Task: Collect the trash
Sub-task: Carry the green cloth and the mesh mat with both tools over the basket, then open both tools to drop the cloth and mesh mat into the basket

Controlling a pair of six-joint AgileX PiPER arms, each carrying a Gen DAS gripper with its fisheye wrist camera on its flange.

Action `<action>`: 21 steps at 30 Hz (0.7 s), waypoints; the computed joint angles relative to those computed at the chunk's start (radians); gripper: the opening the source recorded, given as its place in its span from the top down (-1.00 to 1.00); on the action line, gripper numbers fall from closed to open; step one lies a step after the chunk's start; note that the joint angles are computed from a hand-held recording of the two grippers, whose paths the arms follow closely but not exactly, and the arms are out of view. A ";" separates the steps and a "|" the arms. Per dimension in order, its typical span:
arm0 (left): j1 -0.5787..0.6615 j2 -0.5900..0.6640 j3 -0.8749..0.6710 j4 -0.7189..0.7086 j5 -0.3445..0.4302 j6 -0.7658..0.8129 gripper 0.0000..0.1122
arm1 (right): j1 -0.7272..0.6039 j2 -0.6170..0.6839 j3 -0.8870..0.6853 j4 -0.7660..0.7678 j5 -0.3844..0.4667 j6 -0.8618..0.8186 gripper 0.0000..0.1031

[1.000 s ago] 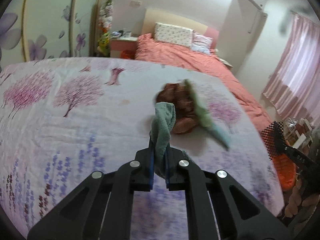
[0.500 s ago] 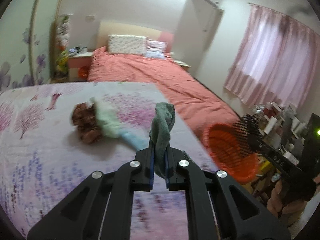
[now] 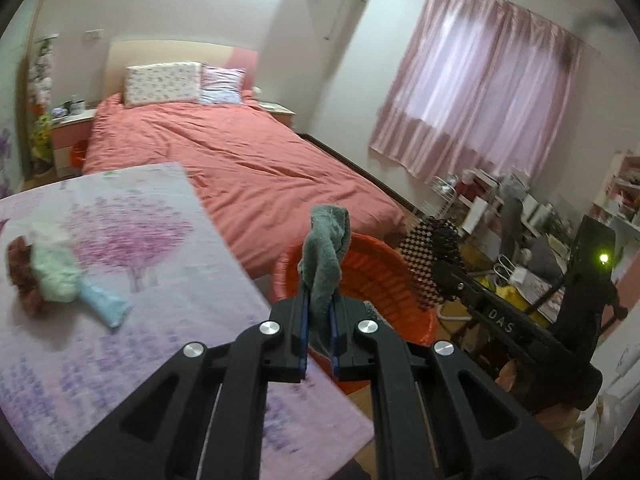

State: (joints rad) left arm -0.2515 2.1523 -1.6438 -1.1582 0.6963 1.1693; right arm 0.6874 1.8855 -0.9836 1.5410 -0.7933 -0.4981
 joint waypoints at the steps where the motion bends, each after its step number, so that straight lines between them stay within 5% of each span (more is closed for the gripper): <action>1: -0.020 0.020 -0.027 0.018 -0.001 -0.021 0.84 | -0.010 -0.002 0.014 -0.014 0.006 0.022 0.75; 11: -0.159 0.276 -0.402 0.266 0.038 -0.325 0.81 | -0.159 -0.012 0.133 -0.215 0.093 0.264 0.75; 15: -0.198 0.410 -0.613 0.428 0.082 -0.518 0.53 | -0.219 0.009 0.144 -0.315 0.147 0.344 0.72; 17: -0.203 0.464 -0.696 0.491 0.107 -0.587 0.42 | -0.240 0.026 0.145 -0.352 0.173 0.376 0.61; 21: -0.198 0.508 -0.750 0.546 0.115 -0.642 0.23 | -0.255 0.034 0.155 -0.371 0.195 0.403 0.03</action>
